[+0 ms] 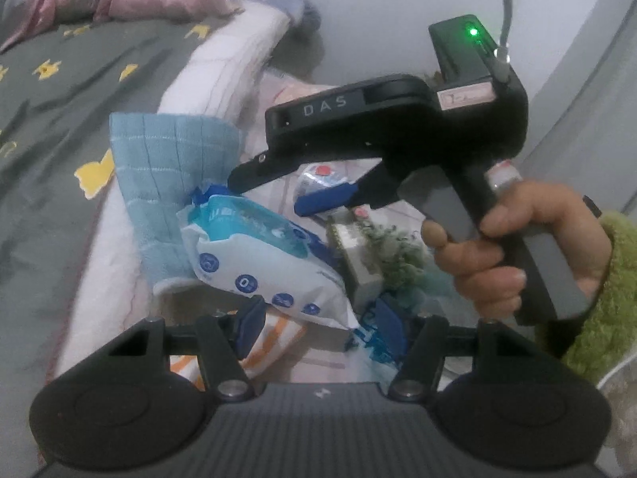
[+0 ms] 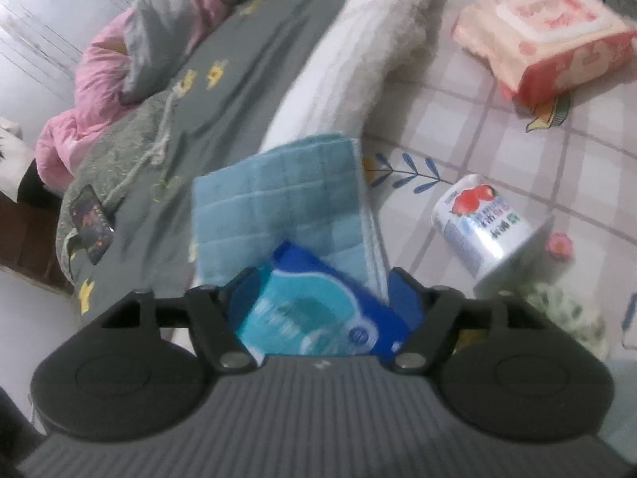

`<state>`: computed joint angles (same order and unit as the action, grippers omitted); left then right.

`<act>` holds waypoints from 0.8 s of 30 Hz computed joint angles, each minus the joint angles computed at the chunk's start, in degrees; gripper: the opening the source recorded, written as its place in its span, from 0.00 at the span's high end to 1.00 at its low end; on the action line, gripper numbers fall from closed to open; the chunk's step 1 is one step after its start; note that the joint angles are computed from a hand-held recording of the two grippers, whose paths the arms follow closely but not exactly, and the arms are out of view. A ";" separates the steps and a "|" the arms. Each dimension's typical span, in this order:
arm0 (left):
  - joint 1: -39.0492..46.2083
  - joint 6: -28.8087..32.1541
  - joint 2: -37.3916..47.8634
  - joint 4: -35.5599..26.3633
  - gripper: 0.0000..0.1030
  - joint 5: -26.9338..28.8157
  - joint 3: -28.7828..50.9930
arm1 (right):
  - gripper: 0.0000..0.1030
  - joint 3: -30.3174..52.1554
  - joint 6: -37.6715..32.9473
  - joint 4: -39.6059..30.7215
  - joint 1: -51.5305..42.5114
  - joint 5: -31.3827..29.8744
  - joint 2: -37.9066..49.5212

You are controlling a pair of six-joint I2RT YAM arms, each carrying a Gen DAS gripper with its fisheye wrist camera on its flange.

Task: Organize soft objects
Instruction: 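Grasp the blue-and-white wet wipes pack with the right gripper and lift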

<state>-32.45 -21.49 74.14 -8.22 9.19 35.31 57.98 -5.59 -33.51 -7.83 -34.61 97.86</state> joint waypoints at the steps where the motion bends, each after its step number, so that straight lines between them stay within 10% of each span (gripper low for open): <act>1: -0.07 -0.39 1.31 0.48 0.40 -0.64 0.43 | 0.28 0.86 0.43 1.01 0.50 0.08 2.64; 24: -1.14 -3.64 3.89 -1.95 0.36 -5.92 4.16 | 0.24 3.79 -4.86 -7.42 -0.03 -8.06 7.72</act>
<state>-33.59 -25.14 78.03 -10.17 3.27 39.47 61.77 -10.45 -40.93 -7.86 -42.67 105.58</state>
